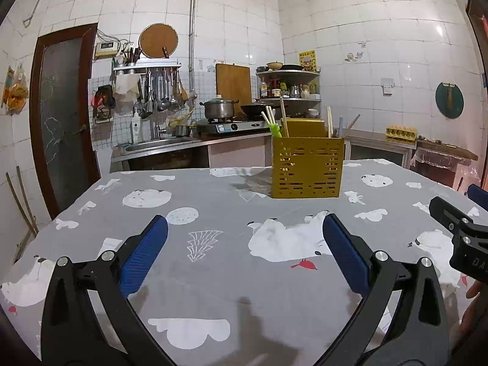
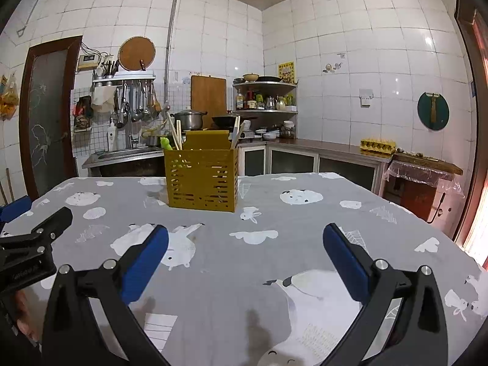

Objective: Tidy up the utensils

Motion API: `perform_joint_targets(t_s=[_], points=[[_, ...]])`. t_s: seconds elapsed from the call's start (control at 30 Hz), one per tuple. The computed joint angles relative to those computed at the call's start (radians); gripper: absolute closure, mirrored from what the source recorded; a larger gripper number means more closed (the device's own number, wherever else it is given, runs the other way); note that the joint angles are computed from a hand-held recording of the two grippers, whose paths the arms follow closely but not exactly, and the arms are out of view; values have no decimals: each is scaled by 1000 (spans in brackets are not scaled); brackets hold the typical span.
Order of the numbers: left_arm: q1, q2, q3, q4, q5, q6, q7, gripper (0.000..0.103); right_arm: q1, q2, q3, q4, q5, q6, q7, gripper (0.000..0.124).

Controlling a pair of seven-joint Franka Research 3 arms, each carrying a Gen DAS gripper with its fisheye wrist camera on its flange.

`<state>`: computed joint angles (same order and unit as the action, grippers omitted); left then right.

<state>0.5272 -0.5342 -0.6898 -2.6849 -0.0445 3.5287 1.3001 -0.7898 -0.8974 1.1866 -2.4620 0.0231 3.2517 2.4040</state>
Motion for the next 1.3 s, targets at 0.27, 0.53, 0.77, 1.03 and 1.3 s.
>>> perform_joint_targets(t_s=[0.27, 0.53, 0.77, 1.03, 1.3], points=[[-4, -4, -1, -11, -15, 19, 6, 5, 0, -16, 4, 6, -10, -9, -4, 25], [12, -23, -29, -13, -42, 5, 27, 5, 2, -8, 0, 4, -12, -4, -5, 25], [48, -90, -44, -43, -21, -24, -49, 5, 5, -7, -2, -7, 0, 13, -1, 25], [46, -106, -21, -65, 24, 11, -101, 5, 6, -26, 2, -10, 8, 17, -3, 25], [-3, -69, 29, -56, 58, 5, -82, 5, 8, -29, 2, -11, 12, 19, -5, 25]])
